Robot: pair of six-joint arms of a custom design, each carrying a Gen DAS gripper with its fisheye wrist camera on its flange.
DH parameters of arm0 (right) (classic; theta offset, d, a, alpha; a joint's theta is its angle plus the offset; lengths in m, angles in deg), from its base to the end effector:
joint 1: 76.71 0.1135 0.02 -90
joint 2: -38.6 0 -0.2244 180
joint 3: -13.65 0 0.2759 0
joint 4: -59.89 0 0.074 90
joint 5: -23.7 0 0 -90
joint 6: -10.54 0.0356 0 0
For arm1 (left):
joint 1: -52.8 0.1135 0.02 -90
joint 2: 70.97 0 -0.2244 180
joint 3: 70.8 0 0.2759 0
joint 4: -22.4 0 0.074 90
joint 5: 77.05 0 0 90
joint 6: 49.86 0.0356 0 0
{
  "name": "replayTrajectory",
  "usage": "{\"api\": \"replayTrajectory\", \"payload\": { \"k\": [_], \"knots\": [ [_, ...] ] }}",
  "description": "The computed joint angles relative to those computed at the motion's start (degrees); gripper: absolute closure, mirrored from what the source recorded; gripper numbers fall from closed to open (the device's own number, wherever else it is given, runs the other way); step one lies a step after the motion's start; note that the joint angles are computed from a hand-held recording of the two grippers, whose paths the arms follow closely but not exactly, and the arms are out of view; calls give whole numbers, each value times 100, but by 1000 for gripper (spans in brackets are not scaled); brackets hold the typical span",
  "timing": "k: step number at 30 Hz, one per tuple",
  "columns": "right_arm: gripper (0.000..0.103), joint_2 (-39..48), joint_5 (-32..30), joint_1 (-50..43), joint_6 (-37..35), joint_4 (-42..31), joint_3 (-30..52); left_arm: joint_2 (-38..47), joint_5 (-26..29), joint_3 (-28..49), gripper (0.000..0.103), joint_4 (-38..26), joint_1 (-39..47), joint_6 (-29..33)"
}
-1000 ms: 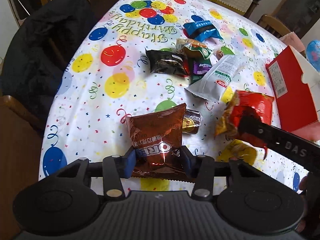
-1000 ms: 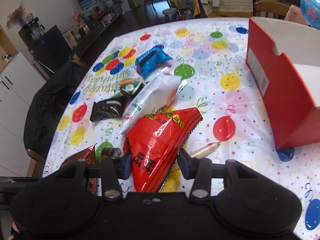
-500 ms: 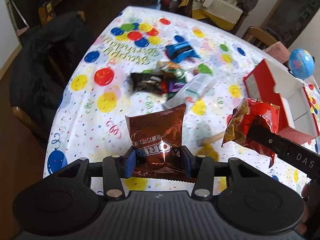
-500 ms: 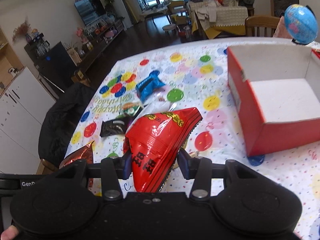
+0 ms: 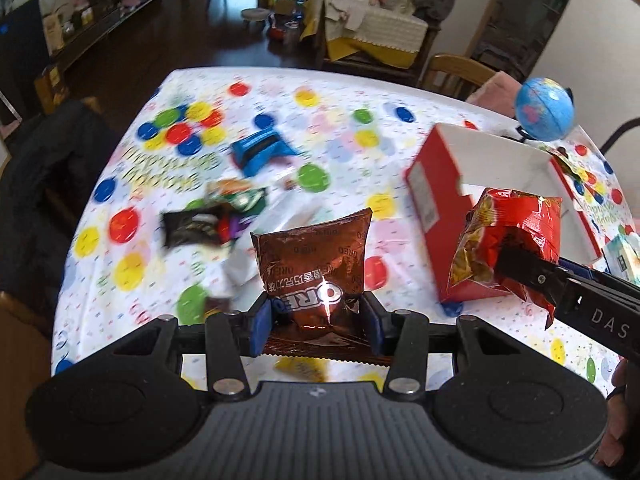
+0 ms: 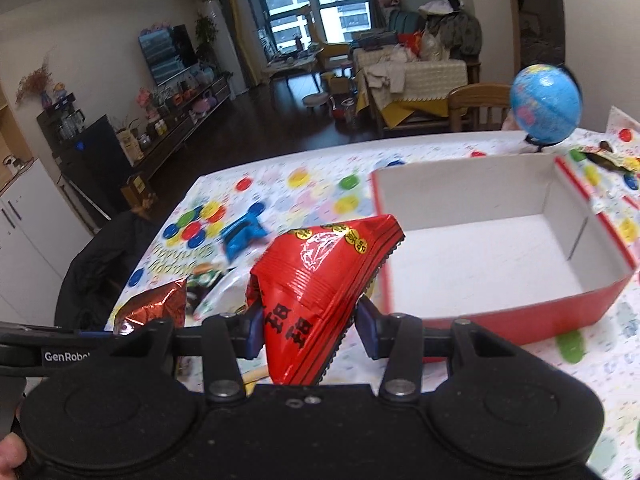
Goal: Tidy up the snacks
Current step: 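Carry both bags over the red box and open both tools to drop them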
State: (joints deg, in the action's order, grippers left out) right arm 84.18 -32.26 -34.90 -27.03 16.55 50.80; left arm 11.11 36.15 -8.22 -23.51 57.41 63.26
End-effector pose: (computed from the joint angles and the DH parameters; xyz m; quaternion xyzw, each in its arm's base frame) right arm 0.1623 0.1184 0.1520 0.1791 0.8907 0.0413 0.4157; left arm 0.2937 0.0096 0.1466 0.1962 0.9378 -0.1408 0.2496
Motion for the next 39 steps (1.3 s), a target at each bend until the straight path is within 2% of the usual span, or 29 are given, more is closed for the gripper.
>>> {"api": "replayTrajectory", "payload": {
  "k": [6, 11, 16, 20, 23, 28, 35, 39],
  "knots": [
    [58, -1495, -293, -876, -605, -653, -505, -333, -351, -105, 57, 248, -1088, -695],
    [58, -2698, -915, -2046, -1441, -1109, -872, -201, -742, 89, 57, 483, -1987, -1251],
    [58, -3434, -1990, -3706, -2497, -1256, -1138, 230, -1096, 456, 57, 716, -2780, -1729],
    [58, -3570, -2940, -5038, -3329, -1179, -1267, 752, -1469, 858, 56, 868, -3350, -2034],
    [58, -3310, -3569, -5972, -3913, -940, -1328, 1204, -1712, 1203, 56, 937, -3698, -2160],
    [58, -2354, -4131, -6867, -4526, -271, -1327, 1956, -2108, 1797, 56, 1041, -4160, -2314],
    [58, -779, -4447, -7398, -5079, 715, -1147, 2901, -2344, 2602, 56, 936, -4518, -2386],
    [58, -121, -4484, -7439, -5277, 1003, -1005, 3462, -2552, 3057, 56, 848, -4639, -2313]
  ]
}}
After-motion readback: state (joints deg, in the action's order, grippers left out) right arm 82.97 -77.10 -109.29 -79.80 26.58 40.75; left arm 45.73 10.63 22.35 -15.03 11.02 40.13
